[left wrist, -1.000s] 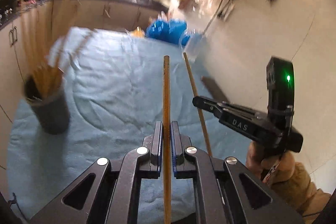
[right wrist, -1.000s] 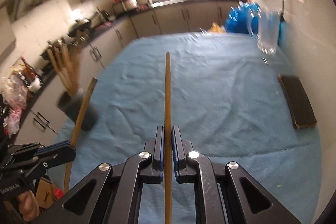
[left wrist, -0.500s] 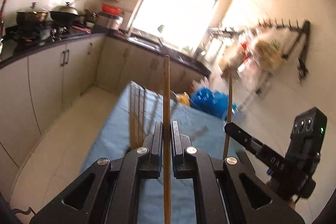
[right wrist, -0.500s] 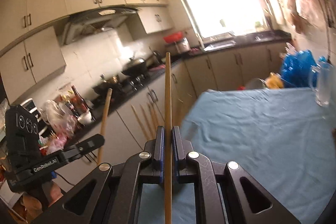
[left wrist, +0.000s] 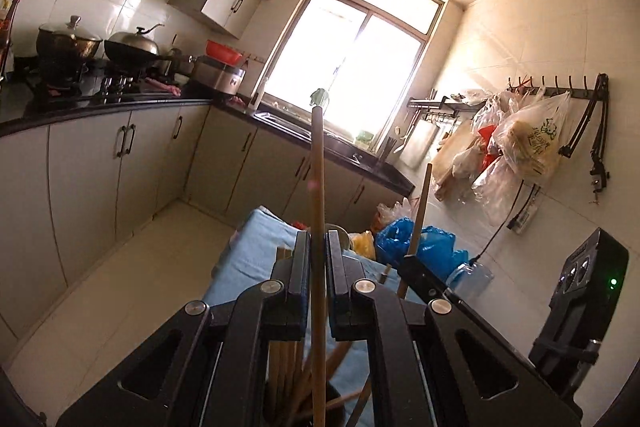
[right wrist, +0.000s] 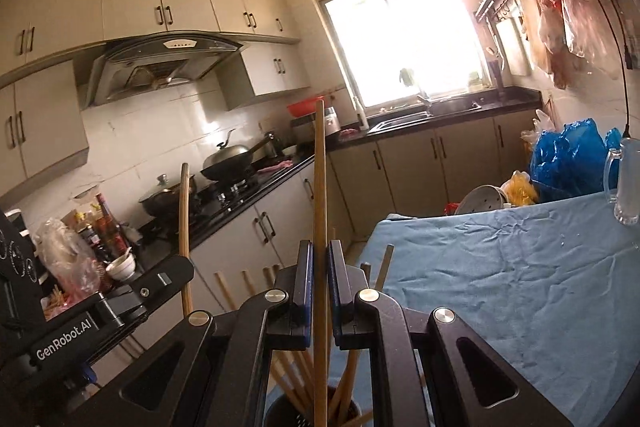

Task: Organize utensils
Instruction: 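Lift both chopsticks upright and carry them over the black cup, then lower both chopsticks into the black cup and open both tools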

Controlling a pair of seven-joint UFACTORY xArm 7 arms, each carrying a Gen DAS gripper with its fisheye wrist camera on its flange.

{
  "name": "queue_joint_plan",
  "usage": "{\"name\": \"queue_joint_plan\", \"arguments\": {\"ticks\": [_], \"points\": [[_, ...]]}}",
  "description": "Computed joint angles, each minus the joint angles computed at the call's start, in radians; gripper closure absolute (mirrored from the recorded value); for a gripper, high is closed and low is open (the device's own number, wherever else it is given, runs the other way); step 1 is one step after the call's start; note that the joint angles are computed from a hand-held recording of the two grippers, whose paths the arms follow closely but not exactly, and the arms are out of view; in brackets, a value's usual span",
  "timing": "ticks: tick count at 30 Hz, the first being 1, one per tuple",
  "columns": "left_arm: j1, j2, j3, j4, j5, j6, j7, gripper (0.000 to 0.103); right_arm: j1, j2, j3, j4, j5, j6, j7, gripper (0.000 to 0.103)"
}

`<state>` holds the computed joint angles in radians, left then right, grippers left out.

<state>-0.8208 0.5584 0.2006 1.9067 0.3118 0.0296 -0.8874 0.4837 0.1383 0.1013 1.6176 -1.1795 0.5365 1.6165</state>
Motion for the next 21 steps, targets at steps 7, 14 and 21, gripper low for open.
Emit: {"name": "queue_joint_plan", "arguments": {"ticks": [7, 14, 21], "points": [[-0.017, 0.095, 0.056, 0.086, -0.006, -0.017, -0.024, 0.096, 0.009, 0.033, -0.016, 0.015, -0.025, 0.008, 0.010, 0.095], [-0.056, 0.136, 0.120, 0.115, -0.001, -0.001, -0.035, 0.096, 0.032, 0.061, -0.026, 0.033, -0.050, 0.033, -0.002, 0.095], [-0.055, 0.133, 0.111, 0.104, 0.003, -0.002, -0.040, 0.096, 0.041, 0.059, -0.034, 0.023, -0.053, 0.036, 0.000, 0.095]]}}
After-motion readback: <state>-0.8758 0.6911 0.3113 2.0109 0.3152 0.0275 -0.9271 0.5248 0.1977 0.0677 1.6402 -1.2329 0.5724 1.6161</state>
